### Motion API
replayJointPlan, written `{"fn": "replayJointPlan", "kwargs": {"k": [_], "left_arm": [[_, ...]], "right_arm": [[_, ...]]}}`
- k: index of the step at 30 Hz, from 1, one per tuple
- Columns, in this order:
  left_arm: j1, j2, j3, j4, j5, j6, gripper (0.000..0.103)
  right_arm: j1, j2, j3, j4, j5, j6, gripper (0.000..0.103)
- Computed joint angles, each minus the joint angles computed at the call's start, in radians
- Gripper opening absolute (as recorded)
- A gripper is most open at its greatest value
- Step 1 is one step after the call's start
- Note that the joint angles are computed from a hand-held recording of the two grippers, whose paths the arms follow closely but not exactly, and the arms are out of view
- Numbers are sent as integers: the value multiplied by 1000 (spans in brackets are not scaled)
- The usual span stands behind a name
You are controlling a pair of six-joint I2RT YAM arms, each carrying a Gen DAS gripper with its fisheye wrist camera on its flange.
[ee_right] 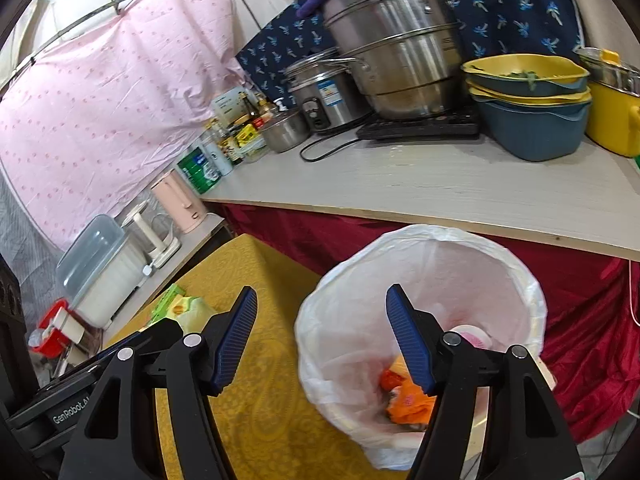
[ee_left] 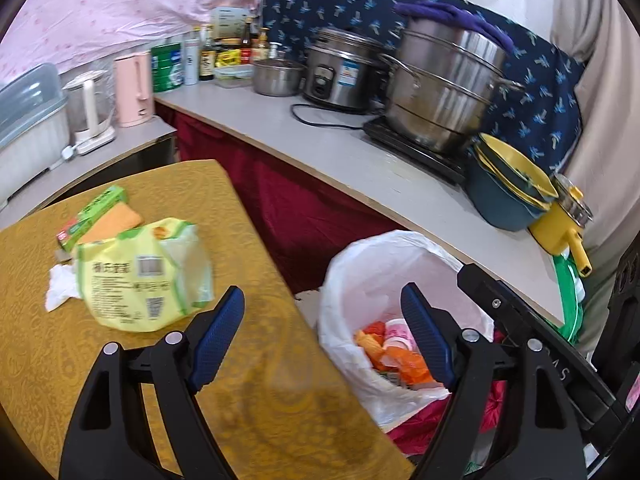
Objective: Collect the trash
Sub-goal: 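Withdraw both open tools from the bin back over the table, then grasp the yellow-green snack bag with the right tool while the left tool grasps the white tissue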
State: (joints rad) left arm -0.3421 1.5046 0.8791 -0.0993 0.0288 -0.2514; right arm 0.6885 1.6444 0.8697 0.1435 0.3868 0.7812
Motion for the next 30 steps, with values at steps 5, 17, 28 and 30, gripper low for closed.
{"fn": "replayJointPlan", "kwargs": {"k": [5, 17, 28, 30], "left_arm": [[114, -69, -51, -11, 42, 27, 77], [453, -128, -124, -32, 162, 110, 77], [694, -20, -107, -3, 232, 210, 77], [725, 17, -92, 6, 235, 221, 77]], "right_arm": [[69, 89, 119, -40, 8, -3, 65], [193, 349, 462, -166, -19, -27, 65], [223, 566, 742, -278, -57, -42, 65], [222, 610, 801, -301, -66, -46, 65]]}}
